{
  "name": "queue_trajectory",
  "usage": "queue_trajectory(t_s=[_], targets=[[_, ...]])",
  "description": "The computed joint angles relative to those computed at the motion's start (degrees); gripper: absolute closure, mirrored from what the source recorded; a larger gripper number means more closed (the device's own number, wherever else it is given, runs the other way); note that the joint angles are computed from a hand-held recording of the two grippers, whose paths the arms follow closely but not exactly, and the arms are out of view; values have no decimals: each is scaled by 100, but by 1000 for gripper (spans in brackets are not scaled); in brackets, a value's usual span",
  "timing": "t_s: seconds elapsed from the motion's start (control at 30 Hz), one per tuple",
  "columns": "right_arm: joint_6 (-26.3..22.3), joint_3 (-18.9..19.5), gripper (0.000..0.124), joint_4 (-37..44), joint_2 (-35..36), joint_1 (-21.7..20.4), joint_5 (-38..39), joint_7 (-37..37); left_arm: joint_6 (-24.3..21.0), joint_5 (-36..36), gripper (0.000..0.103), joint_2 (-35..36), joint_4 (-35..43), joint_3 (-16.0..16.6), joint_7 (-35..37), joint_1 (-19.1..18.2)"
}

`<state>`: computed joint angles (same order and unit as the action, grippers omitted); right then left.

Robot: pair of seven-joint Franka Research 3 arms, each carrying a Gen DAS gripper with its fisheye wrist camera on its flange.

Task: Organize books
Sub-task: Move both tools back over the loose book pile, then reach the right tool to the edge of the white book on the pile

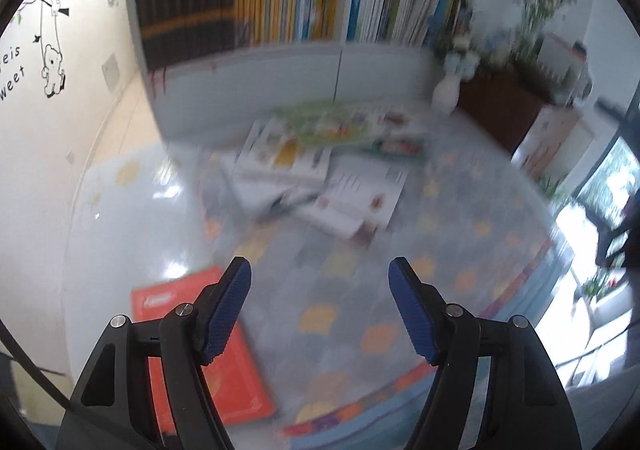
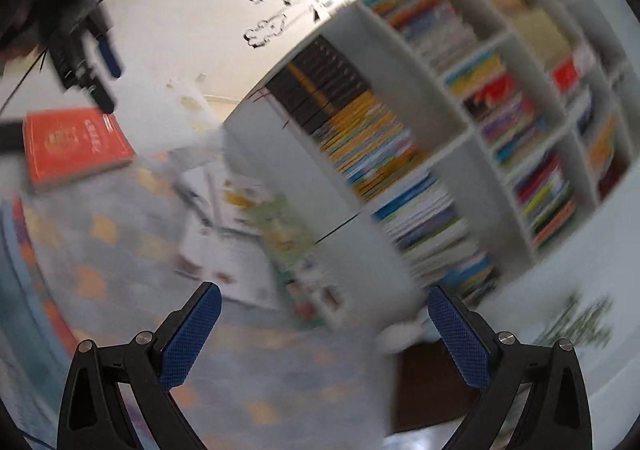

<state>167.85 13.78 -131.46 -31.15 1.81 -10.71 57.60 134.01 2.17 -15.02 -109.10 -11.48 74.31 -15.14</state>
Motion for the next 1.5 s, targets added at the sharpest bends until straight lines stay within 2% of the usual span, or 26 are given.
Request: queue_trajectory(t_s=[0.07, 0.1, 0.17, 0.23, 0.3, 0.37, 0.4, 0.43, 0.5, 0.53, 0.57, 0.63, 0.73, 0.8, 0.83, 0.93, 1.0, 1.03, 1.07, 1.17, 1.23, 1.27, 1.3, 1.37, 1.43, 1.5], targets=[[-86, -775, 21, 172, 240, 868, 635, -577, 305, 307, 26, 189, 229, -169, -417, 72], [-85, -1045, 21, 242, 381, 1143, 940, -808, 379, 520, 26, 277, 329, -249, -630, 103], [-20, -1420, 21, 368, 665, 1497, 1537, -1137, 457, 1079, 25, 494, 559, -427, -1240, 165], [63, -1907, 21, 528, 1072, 1996, 2474, -1429, 575, 1602, 21, 668, 629, -549, -1924, 181], [-71, -2063, 21, 781, 1612, 2034, 3182, -1283, 484, 2140, 20, 784, 622, -633, -2583, 151], [-786, -2526, 21, 1229, 2169, 2326, 4602, -1600, 169, 2279, 20, 1002, 666, -664, -3013, 33], [-1369, -2755, 21, 1476, 2424, 2397, 5505, -1809, 88, 2132, 20, 1065, 669, -618, -3016, -35], [-2120, -2937, 21, 1730, 2714, 2348, 6373, -1837, -43, 1890, 20, 1182, 708, -579, -2988, -103], [-3184, -3030, 21, 1995, 3184, 2094, 7331, -1377, -322, 1737, 20, 1392, 821, -549, -3010, -213], [-3681, -3022, 21, 2141, 3481, 1955, 7602, -973, -571, 1900, 20, 1557, 973, -563, -3071, -278], [-3984, -2966, 21, 2243, 3706, 1853, 7703, -735, -700, 2040, 20, 1634, 1037, -559, -3115, -342], [-4214, -2818, 21, 2408, 4013, 1740, 7496, -373, -968, 2272, 20, 1875, 1268, -552, -3135, -471], [-4093, -2524, 21, 2577, 4320, 1644, 7416, -369, -988, 2102, 20, 2159, 1488, -497, -2952, -558], [-3908, -2324, 21, 2664, 4419, 1574, 7492, -528, -634, 2059, 20, 2257, 1416, -448, -2879, -573], [-3783, -2223, 21, 2710, 4463, 1547, 7513, -631, -385, 2267, 20, 2344, 1344, -404, -2965, -605], [-3436, -1953, 21, 2888, 4676, 1442, 7503, -908, -539, 3220, 21, 2782, 1602, -272, -3299, -871], [-3045, -1762, 23, 2863, 4729, 1340, 7738, -1242, -358, 3450, 20, 2848, 1605, -182, -3555, -928], [-2905, -1621, 23, 2877, 4790, 1211, 8182, -1549, -53, 3401, 20, 2797, 1494, -148, -3720, -869], [-2895, -1513, 21, 2931, 4857, 1089, 8461, -1658, 11, 3321, 20, 2810, 1515, -139, -3756, -837], [-2591, -1318, 21, 2961, 4880, 1001, 8324, -1478, 96, 3123, 20, 2883, 1564, -101, -3776, -748], [-2597, -1167, 21, 2953, 4865, 853, 8351, -1595, -80, 2941, 20, 2969, 1661, -96, -3679, -697], [-2542, -1111, 27, 2940, 4858, 795, 8334, -1514, -163, 2866, 20, 3010, 1707, -97, -3624, -684], [-2443, -1067, 64, 2932, 4856, 757, 8254, -1398, -218, 2814, 20, 3029, 1717, -92, -3600, -676], [-2313, -1056, 95, 2954, 4885, 757, 7607, -1064, -204, 2754, 20, 3001, 1629, -86, -3623, -665], [-2352, -884, 96, 2974, 4901, 567, 7797, -1133, -213, 2639, 20, 3002, 1578, -110, -3552, -642], [-2142, -751, 97, 2904, 4814, 505, 7938, -1360, -336, 2579, 20, 3037, 1598, -125, -3458, -650]])
